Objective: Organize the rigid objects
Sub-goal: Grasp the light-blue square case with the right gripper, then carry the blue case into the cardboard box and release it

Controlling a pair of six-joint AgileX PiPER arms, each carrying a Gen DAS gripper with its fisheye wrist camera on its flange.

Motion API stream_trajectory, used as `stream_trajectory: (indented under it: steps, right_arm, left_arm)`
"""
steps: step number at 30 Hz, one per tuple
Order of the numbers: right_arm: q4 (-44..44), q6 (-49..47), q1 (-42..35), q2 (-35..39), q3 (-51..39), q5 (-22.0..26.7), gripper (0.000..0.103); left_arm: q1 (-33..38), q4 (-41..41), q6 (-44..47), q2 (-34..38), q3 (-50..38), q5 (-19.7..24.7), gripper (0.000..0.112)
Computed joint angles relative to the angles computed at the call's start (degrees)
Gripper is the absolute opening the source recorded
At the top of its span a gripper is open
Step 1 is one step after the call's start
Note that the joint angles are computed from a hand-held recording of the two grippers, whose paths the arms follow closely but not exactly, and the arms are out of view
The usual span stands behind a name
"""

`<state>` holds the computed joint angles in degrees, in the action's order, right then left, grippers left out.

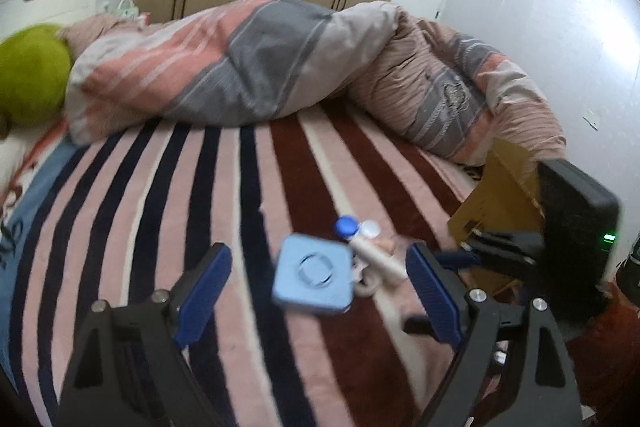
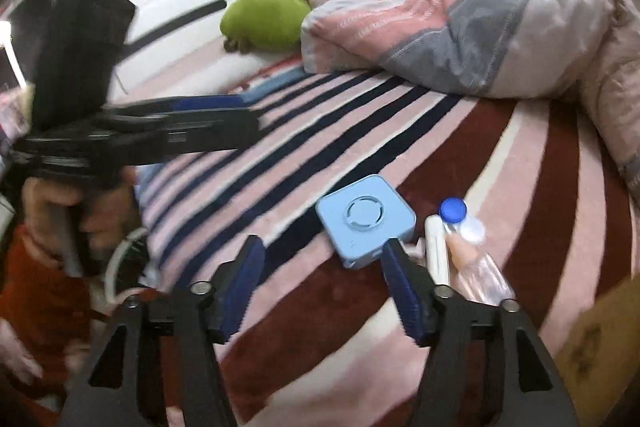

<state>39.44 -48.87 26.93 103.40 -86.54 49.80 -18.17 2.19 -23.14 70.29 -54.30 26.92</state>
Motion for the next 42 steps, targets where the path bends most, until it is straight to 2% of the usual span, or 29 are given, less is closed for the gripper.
stream_trajectory:
  steps: [2, 3, 5, 8, 11, 15, 17, 20, 21, 24, 27, 31, 33, 34, 35, 36, 37, 40, 42]
  right_arm:
    - [0.7, -3.3, 0.2, 3.2, -1.5, -0.9, 0.070]
    - [0.5, -3.5, 0.6, 5.0, -3.2, -1.0, 0.078]
    - [-2.3, -1.2, 1.9, 10.3, -9.4, 0.1, 0.086]
    - [-13.5, 7.4, 4.8, 18.2, -20.2, 1.2, 0.088]
    - [-15.8, 9.0, 5.1, 25.4, -30.4, 8.5, 0.088]
    - [-9.6, 4.8, 3.6, 29.1, -36.4, 17.6, 0.089]
    - [-10.9, 2.4, 4.5, 27.1, -32.7, 15.7, 0.089]
    - [-16.3, 2.6, 6.9, 23.7, -25.9, 8.9, 0.077]
    - [-16.4, 3.1, 7.1, 22.6, -24.2, 7.5, 0.077]
    - [-14.1, 0.8, 7.0, 17.9, -17.1, 1.6, 0.077]
    - [-9.0, -3.0, 6.1, 10.9, -9.3, -2.0, 0.077]
    - [-5.6, -4.6, 5.0, 1.1, -4.3, 0.0, 0.077]
    - [-5.9, -4.2, 4.6, -3.7, -2.0, -0.3, 0.077]
    - [-5.9, -3.4, 3.9, -6.4, -1.2, 0.2, 0.077]
    - [-5.8, -2.8, 3.0, -8.5, -0.7, 0.6, 0.077]
    - [-6.2, -1.6, 2.0, -10.1, -0.7, 1.6, 0.077]
    - [-6.3, -0.5, 0.7, -11.7, -1.1, 3.0, 0.077]
    - [-5.0, -0.1, -4.6, -15.1, -2.5, 6.9, 0.077]
    - [-4.3, -0.4, -8.1, -16.2, -3.9, 9.0, 0.077]
  left_arm:
    - [1.6, -4.1, 3.9, -0.9, 3.0, -2.4, 0.087]
    - [2.7, -6.5, 6.4, -1.4, 4.7, -3.7, 0.087]
    - [3.6, -9.0, 8.7, -1.6, 5.9, -4.9, 0.087]
    - [5.9, -16.7, 16.3, -1.9, 8.0, -6.5, 0.087]
    - [7.4, -21.9, 21.2, -1.6, 9.2, -7.5, 0.087]
    - [9.1, -26.8, 26.8, -0.8, 9.6, -7.8, 0.087]
    - [9.7, -28.5, 28.6, -0.4, 9.6, -8.0, 0.087]
    - [11.3, -33.7, 32.9, 0.7, 9.4, -7.4, 0.087]
    - [11.3, -33.9, 32.9, 0.7, 9.5, -7.3, 0.087]
    - [12.6, -41.5, 39.7, 0.8, 9.7, -5.6, 0.087]
    - [11.6, -42.3, 39.2, 1.0, 8.6, -4.7, 0.087]
    - [8.0, -49.2, 44.3, 0.7, 4.9, -3.4, 0.086]
    - [4.0, -43.7, 38.3, 0.9, 1.4, -4.1, 0.072]
    - [2.5, -41.8, 36.4, 1.3, -0.4, -3.9, 0.058]
    - [1.4, -42.3, 36.2, 1.8, -2.3, -3.1, 0.048]
    - [0.3, -44.3, 37.6, 2.6, -4.7, -1.7, 0.043]
    - [-0.8, -44.1, 37.6, 3.3, -6.7, -1.5, 0.043]
    - [-6.7, -34.1, 29.1, 7.2, -15.0, -1.6, 0.042]
    - [-9.5, -29.9, 25.3, 11.3, -22.1, -0.1, 0.042]
